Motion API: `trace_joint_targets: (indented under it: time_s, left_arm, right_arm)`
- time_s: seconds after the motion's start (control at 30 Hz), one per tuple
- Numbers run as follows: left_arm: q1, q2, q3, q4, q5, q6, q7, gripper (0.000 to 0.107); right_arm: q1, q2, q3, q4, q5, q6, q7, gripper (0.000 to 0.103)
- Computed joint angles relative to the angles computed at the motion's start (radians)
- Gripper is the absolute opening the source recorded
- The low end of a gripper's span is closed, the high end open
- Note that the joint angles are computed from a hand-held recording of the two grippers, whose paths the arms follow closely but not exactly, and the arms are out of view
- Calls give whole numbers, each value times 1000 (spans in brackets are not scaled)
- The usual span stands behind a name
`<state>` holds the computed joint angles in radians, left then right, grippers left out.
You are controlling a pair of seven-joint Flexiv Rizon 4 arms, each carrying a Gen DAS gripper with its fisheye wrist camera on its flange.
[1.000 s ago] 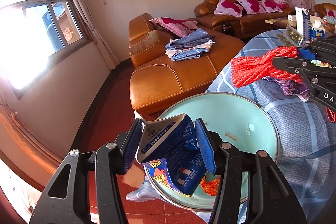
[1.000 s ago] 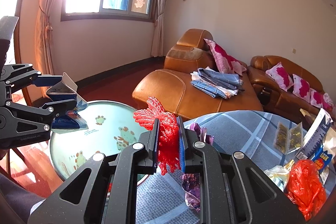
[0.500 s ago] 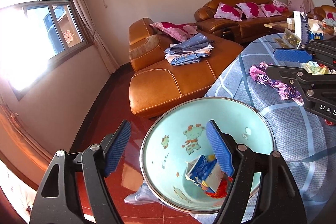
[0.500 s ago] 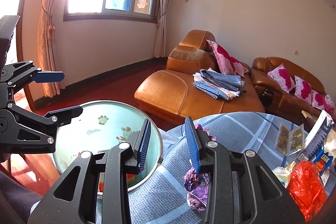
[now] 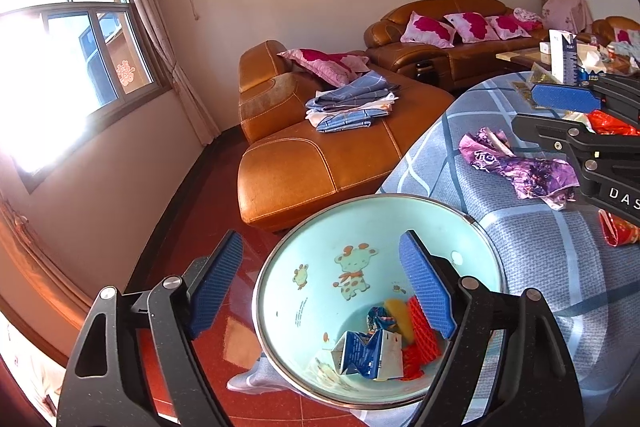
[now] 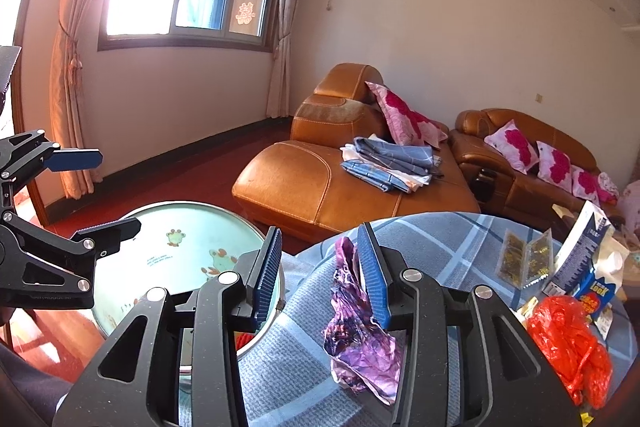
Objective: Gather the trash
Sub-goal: 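Open both grippers to drop the carton and mesh bag into the bin, then move both grippers back over the table toward the red snack bag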
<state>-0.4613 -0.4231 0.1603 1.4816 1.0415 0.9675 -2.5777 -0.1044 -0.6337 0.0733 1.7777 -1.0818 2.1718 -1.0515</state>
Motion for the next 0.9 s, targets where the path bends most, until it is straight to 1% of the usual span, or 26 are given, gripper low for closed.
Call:
trace_joint_targets:
  time_s: [0.07,0.13,0.2,0.3,0.43,0.53,0.57,0.63,0.67,0.73,0.77,0.9]
  left_arm:
    - [6,-6,-10,-4,-13,20,11,80]
    - [3,-17,-14,-15,-20,37,24,80]
    - [-2,-32,-16,-29,-28,55,41,81]
    - [-11,-53,-14,-49,-49,86,69,81]
    - [-29,-80,-4,-71,-82,131,102,81]
    - [-43,-105,4,-91,-111,152,134,81]
    - [-47,-116,7,-98,-123,159,145,81]
    - [-51,-135,10,-116,-155,170,174,81]
    - [-59,-145,17,-126,-164,177,180,81]
    - [-72,-161,30,-147,-182,182,197,81]
    - [-78,-169,34,-156,-193,184,207,81]
    - [-99,-182,53,-159,-230,194,229,82]
  right_arm:
    - [2,26,-9,31,45,-5,-19,41]
    - [21,57,-28,73,137,-12,-72,43]
    - [14,81,-29,99,198,-29,-101,45]
    - [35,118,-58,139,339,-64,-167,47]
    - [28,145,-72,168,463,-102,-219,47]
    - [26,161,-81,189,554,-126,-259,49]
    - [24,165,-81,194,581,-137,-268,52]
    - [36,173,-89,208,641,-154,-297,52]
    - [27,175,-80,212,655,-158,-305,52]
    - [42,181,-90,227,699,-162,-336,52]
    - [37,187,-80,238,709,-159,-345,52]
    - [-89,187,43,267,609,-156,-313,52]
